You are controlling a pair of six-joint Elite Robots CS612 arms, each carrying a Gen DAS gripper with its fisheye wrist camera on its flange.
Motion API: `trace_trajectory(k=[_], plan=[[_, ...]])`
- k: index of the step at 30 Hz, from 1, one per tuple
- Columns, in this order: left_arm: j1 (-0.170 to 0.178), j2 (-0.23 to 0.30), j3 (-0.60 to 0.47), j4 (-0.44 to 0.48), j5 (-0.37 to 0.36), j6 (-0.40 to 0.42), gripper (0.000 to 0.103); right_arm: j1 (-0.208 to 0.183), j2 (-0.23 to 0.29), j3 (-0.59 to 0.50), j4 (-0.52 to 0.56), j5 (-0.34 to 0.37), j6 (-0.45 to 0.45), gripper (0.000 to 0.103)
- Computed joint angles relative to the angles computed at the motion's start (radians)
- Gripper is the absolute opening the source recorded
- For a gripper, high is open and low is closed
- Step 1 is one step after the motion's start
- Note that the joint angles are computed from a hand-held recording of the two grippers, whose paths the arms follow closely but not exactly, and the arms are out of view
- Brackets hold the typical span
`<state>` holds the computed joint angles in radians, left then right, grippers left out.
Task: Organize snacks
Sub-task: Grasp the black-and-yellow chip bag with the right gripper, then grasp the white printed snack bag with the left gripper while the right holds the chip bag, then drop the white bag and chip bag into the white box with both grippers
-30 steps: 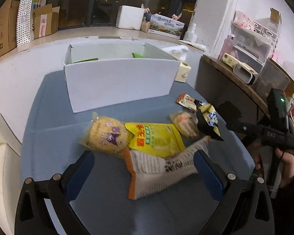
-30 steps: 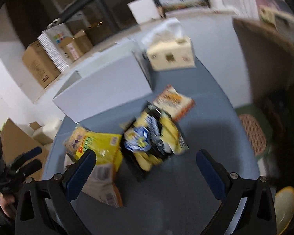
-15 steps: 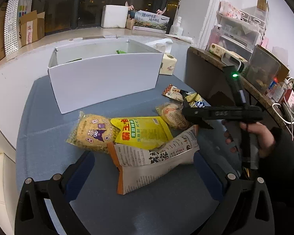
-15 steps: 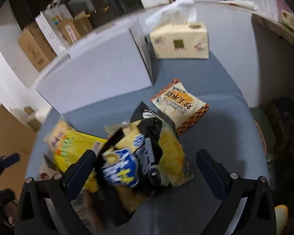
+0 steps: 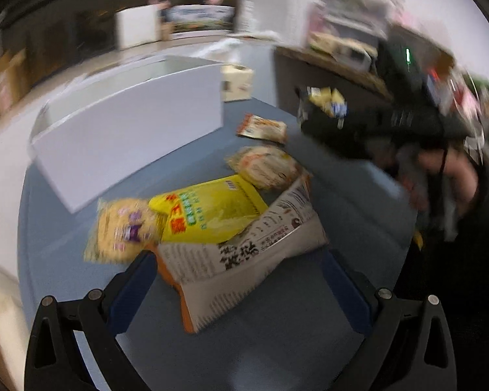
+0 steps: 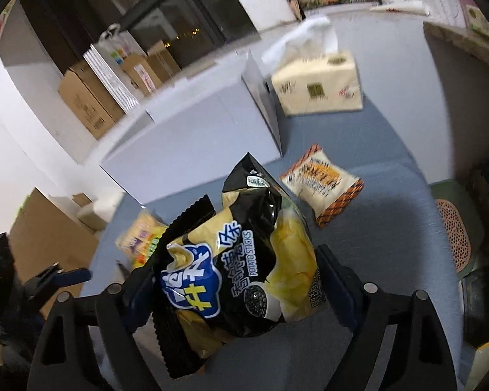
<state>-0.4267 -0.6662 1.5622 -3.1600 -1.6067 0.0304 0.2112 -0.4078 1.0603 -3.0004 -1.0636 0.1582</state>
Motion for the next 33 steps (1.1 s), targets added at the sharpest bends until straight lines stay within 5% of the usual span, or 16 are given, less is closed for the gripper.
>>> trace_trajectory(k=[6,15,16,18,21,25,33], plan=[[-0.014,0.017,-0.059,0.11,0.002,0.277,0.103,-0.01,-0.054,0.094,-0.088,-0.014,0.007,0.09],[-0.025,0.061,-0.127,0.207,0.021,0.429,0.101,-0.015,-0.11,0.196,-0.185,-0.058,0.049,0.09],[-0.025,0.063,-0.13,0.206,0.019,0.442,0.098,-0.017,-0.111,0.198,-0.189,-0.062,0.05,0.09],[-0.023,0.068,-0.142,0.232,-0.001,0.463,0.057,-0.02,-0.116,0.208,-0.197,-0.067,0.057,0.09],[-0.021,0.069,-0.146,0.24,-0.002,0.454,0.044,-0.022,-0.119,0.212,-0.203,-0.068,0.062,0.09],[-0.005,0.055,-0.117,0.14,-0.049,0.34,0.04,-0.021,-0.117,0.209,-0.202,-0.06,0.062,0.09],[0.05,0.035,-0.071,-0.144,-0.12,-0.137,0.039,-0.01,-0.105,0.173,-0.195,-0.044,0.062,0.09]])
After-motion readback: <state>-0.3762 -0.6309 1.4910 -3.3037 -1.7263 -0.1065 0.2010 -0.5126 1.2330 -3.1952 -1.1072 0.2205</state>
